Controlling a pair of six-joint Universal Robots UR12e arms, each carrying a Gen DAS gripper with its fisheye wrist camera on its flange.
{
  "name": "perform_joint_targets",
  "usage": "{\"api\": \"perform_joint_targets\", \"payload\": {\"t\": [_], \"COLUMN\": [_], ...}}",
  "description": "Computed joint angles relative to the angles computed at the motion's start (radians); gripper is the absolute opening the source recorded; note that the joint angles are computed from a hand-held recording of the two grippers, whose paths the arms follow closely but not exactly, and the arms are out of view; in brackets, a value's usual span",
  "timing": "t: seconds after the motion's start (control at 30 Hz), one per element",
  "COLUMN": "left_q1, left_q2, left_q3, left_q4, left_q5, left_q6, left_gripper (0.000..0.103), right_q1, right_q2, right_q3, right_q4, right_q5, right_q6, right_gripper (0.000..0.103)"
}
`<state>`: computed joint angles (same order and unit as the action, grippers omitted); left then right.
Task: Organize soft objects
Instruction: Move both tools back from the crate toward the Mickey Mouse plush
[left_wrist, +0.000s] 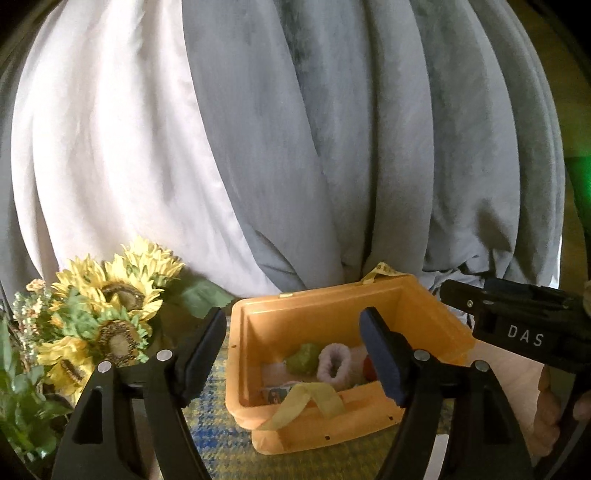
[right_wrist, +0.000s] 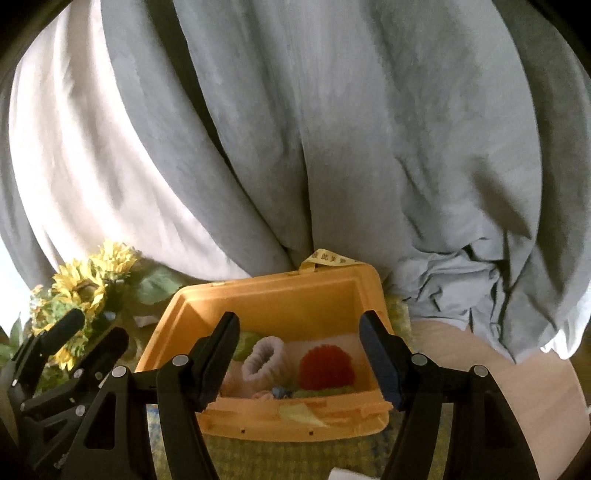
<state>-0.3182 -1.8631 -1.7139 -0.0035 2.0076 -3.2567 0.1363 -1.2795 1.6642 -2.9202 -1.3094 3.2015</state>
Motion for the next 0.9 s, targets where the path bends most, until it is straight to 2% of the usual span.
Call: {"api": "perform_joint_targets", "payload": {"t": [0.27,0.5,0.7,0.9], "left_q1": [-0.028,-0.069,-0.122,-0.180], "left_q2": [0.035,0.057,0.067,0.079], "left_q3": [-0.039,-0.065,-0.075,-0.092], "left_q4": [0.028,0.035,0.014,-0.036], "left_q5": [0.028,0.085,0.197,0.312], "left_q6": [-0.008,-0.011,-0.044,-0.130], "left_gripper": [0.081,0.087,0.089,0.092], "right_q1": [-0.008,-0.028,-0.053,-0.089], "right_q2": [-0.063,-0.114,-0.152,-0.191], "right_q3": [0.070,0.127,0.170,0.219], "right_q4": [-0.031,-0.053,-0.056,-0.058], "right_q5": [-0.024,-0.005,0.033,0.116], "right_q6": [0.000,-0.008,-0.024,-0.068], "right_gripper": [0.068,0.068,0.072,0.072]}}
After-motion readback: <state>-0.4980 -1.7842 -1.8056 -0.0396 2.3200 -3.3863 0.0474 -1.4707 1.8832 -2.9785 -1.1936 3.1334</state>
